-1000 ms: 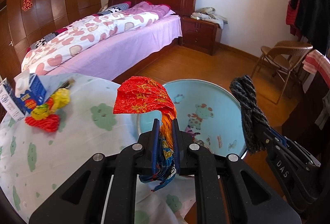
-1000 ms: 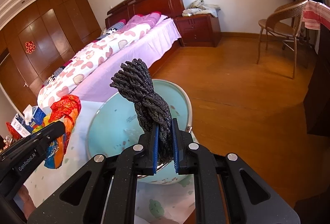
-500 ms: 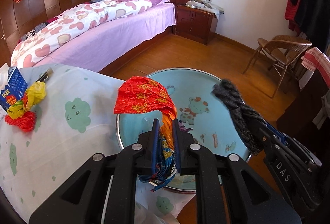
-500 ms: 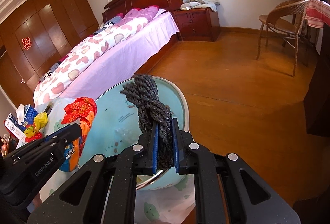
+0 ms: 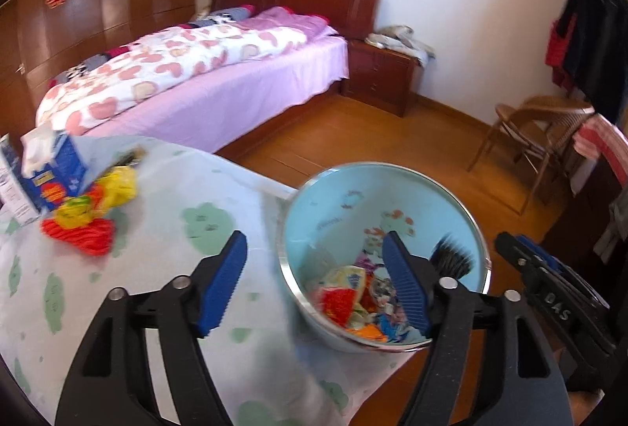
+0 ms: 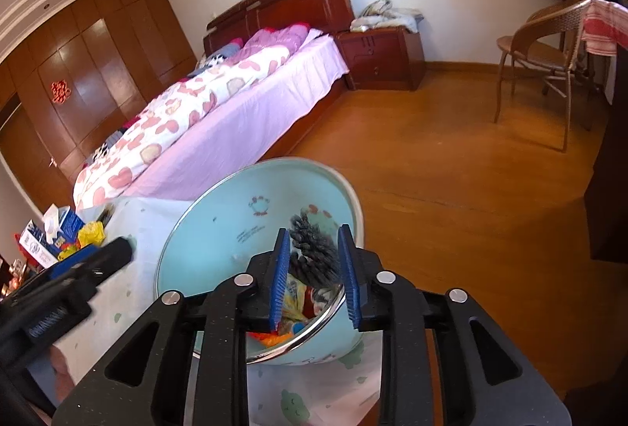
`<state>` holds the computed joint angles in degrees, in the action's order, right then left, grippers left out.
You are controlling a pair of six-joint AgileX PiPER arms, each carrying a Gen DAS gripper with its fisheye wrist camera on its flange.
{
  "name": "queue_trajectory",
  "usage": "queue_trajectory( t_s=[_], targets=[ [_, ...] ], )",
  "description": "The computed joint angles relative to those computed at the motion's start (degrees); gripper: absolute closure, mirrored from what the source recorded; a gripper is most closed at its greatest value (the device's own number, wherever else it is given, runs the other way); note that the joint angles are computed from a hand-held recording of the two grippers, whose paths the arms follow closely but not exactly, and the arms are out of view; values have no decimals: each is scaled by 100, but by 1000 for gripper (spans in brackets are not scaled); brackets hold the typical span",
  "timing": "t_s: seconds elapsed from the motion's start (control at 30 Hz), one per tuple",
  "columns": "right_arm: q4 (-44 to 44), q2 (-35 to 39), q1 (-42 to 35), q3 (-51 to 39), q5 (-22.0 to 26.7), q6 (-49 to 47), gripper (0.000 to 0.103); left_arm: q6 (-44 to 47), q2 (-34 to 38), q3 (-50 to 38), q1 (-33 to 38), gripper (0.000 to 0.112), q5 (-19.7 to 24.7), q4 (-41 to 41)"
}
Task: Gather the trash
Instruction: 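Carry the rope and wrapper over the wastebasket and open the right tool to drop the rope, then move both open tools back over the table toward the red and yellow plastic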
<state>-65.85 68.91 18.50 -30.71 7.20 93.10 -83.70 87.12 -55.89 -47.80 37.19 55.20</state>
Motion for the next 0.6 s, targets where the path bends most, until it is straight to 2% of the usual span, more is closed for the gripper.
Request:
queue_trajectory(
  t_s=[0.07,0.33,0.43,0.6],
  targets=[
    [-461,-38,286,-23,357,465,48,2,-205,115,25,41,151,-88],
    [335,-298,617,-98,656,-295,48,-110,-700,642,-226,39,839,-163],
    [232,-355,1008,-187,996,-164,48,-213,-960,885,-253,38,1011,-139],
    [-73,-317,1921,-359,1837,379,48,-297,-1479,1237,-243,34,1221,-207]
  ],
)
